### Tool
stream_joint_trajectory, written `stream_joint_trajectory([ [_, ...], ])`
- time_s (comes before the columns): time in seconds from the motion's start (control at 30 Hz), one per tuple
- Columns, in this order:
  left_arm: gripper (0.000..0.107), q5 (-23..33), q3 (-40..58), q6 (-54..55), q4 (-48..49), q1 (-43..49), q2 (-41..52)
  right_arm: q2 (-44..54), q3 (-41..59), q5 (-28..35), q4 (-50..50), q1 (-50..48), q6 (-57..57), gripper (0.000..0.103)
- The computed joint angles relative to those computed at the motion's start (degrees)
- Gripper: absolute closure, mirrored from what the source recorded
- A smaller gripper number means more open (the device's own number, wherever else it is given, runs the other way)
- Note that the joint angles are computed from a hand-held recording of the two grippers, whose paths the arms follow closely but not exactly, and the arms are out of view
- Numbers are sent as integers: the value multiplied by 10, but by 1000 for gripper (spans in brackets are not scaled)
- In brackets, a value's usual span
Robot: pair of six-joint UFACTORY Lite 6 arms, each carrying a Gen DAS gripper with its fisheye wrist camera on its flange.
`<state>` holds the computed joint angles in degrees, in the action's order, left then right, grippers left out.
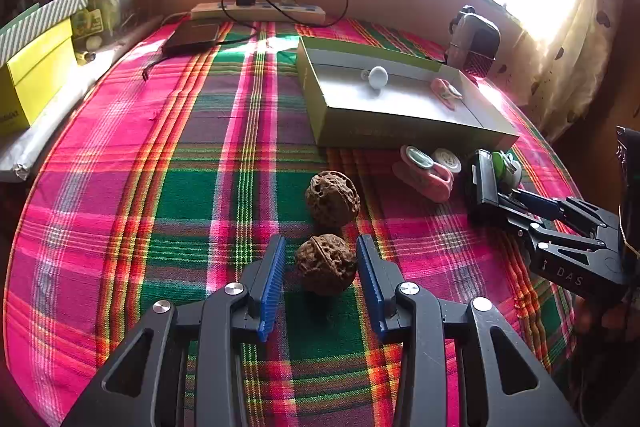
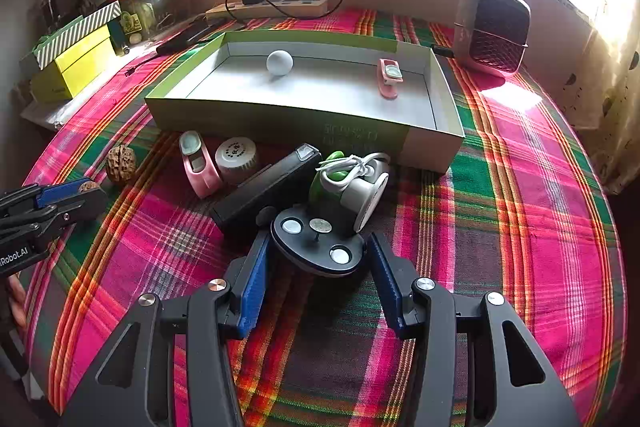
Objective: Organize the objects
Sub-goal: 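Grasp a walnut with the left tool while the right tool grasps the black dotted disc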
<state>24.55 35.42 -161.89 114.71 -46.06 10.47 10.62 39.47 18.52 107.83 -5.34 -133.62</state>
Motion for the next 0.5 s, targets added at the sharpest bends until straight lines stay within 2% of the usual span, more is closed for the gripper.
stream_joint_trajectory([
  [0.33,73,2,0,2,-2,-1,1,1,1,3,9,-2,-5,54],
  [0.47,76,4,-2,8,-12,-2,-1,0,-1,3,16,-2,-12,56],
  [0.5,78,4,-2,10,-14,-2,-1,0,-1,4,12,-3,-10,61],
])
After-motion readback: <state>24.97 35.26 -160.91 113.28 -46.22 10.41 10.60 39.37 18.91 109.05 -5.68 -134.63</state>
